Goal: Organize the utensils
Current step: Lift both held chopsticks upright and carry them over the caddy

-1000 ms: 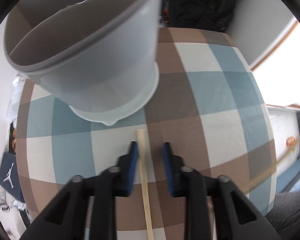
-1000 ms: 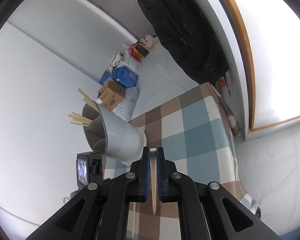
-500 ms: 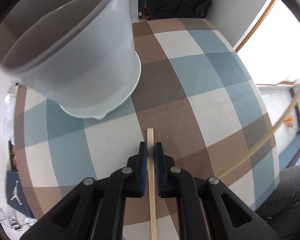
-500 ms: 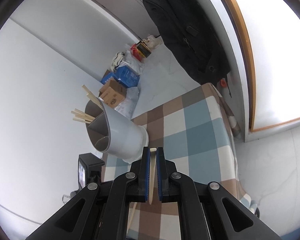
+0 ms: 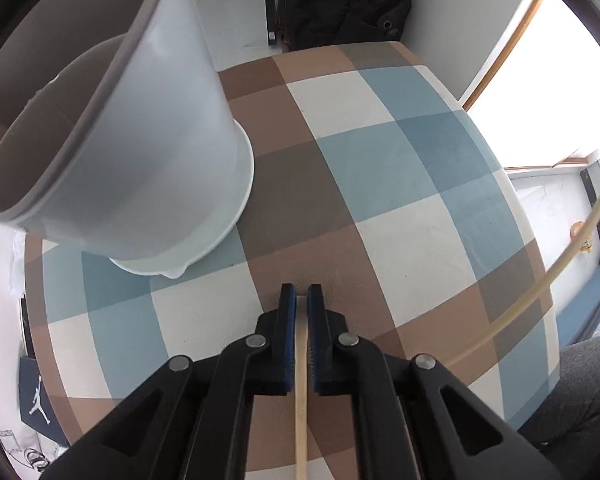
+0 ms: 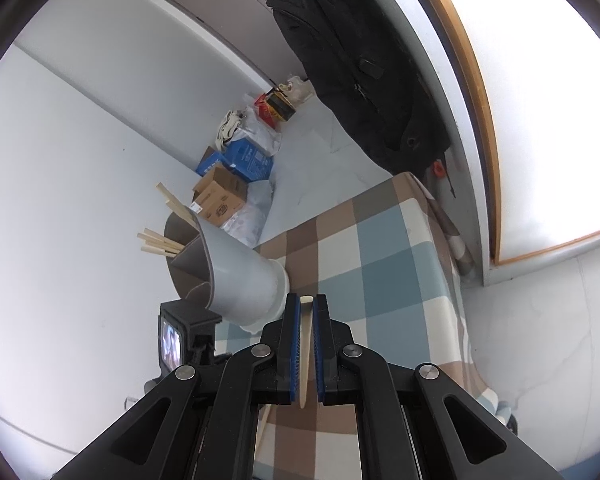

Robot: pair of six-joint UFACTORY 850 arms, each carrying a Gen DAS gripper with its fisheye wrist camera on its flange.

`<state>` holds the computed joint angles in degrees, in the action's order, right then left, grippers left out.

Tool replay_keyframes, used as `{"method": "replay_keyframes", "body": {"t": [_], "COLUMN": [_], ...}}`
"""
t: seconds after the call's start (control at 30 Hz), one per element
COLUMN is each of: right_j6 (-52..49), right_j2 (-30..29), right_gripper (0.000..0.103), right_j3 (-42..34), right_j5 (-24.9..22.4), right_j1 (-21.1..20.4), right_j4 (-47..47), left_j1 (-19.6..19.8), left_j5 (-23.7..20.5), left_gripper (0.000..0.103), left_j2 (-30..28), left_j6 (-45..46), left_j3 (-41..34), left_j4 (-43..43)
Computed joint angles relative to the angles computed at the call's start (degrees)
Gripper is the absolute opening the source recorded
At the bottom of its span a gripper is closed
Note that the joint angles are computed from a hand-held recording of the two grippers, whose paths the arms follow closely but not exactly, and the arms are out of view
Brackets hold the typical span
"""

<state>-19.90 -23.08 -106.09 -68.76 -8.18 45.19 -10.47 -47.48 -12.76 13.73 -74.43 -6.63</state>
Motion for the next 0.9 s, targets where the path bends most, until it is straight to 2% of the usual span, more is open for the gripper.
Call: {"method": "replay_keyframes", "body": {"t": [0.13,0.43,0.5,0.53,0.63,0.73,0.77,0.9], "right_j6": [-1.12,-3.86,-4.66,-5.26,-7.51,-8.04,-8.03,-7.21], "right_j2": [0.13,2.5,3.01,3.26,4.22,4.77,5.01,5.5], "right_gripper": [0.005,0.005,0.005,0.005,0.005,0.005,0.005,0.005], "right_j3": [-0.45,0.91,0.75,0.69,0.67,0.74,0.92,0.69], "right_j5": [0.19,4.29,4.98,5.32,7.05,7.46,7.51,6.91], "right_j1": [0.43,2.77,3.48,3.86,5.56,7.05,7.5,8.75], "right_j4": [-0.84,-2.74,-2.78,-2.78,-3.94,-5.24,-5.68,-7.03], "left_j1": [1.46,6.99,4.31,4.94,3.52,4.78,3.58,3.9], "left_j5": [2.81,15.53,20.82,22.4,27.56,29.06,31.09,33.08], "left_gripper": [0.002,0.002,0.002,0.002,0.002,0.002,0.002,0.002], "left_j2": [1.98,13.75,12.68,14.01,13.27,13.97,12.81,13.51], "left_j6": [2.09,7.51,3.33,3.68,1.53,6.44,5.12,10.68], "left_j3": [0.29,6.42,6.25,6.96,7.34,7.71,7.62,8.56], "left_j4": [-2.14,-11.78,-11.32,-12.44,-13.82,-21.31,-20.83,-28.27]}}
